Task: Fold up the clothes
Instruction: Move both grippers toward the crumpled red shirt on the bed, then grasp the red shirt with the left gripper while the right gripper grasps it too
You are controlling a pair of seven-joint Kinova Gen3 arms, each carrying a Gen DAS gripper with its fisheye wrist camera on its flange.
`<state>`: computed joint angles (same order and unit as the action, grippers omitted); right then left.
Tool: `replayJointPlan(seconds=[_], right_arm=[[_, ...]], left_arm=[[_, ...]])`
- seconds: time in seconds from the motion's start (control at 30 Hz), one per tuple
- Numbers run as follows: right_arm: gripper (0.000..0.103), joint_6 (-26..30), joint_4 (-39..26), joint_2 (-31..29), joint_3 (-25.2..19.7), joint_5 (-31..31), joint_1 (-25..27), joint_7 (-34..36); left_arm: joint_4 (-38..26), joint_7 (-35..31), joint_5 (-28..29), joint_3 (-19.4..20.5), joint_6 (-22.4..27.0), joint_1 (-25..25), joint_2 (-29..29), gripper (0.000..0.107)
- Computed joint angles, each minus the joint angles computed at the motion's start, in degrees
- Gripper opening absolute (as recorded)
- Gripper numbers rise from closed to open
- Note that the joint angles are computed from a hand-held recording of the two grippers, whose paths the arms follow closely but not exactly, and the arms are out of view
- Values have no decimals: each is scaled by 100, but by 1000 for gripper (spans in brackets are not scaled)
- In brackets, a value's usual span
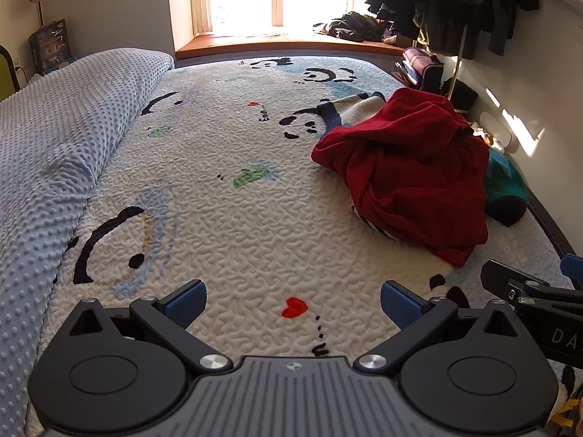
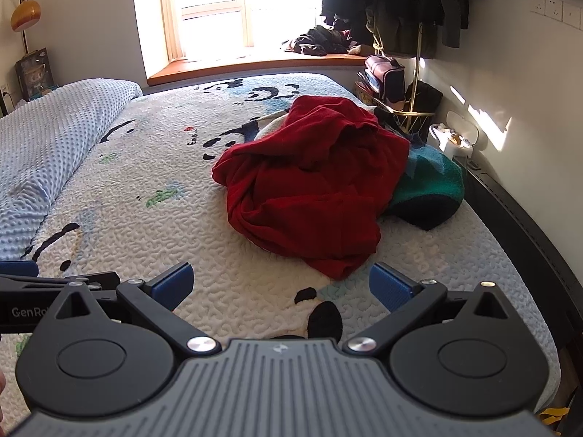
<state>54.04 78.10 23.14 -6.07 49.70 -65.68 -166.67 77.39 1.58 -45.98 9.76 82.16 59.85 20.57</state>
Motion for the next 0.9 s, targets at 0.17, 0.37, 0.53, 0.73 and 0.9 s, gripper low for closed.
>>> replayJointPlan(seconds=[0.17, 0.37, 0.53, 0.73, 0.9], right_arm=[[103, -481, 292, 50, 162, 310, 151, -261], [95, -1222, 474, 343, 402, 528, 601, -507], [79, -1750, 229, 808, 709, 348, 986, -325], [76, -2274, -525, 1469, 1119, 229, 1213, 235], [77, -2453, -1852, 2143, 1064, -636, 1640, 1249]], left_arm=[[163, -190, 250, -783, -702, 132, 53, 103], [862, 359, -727, 124, -2100, -1075, 204, 99], [530, -544, -236, -551, -3204, -1328, 826, 78], [444, -706, -15, -374, -4602, -2301, 1285, 46], [248, -1238, 601, -1003, -5445, -2224, 1520, 27]])
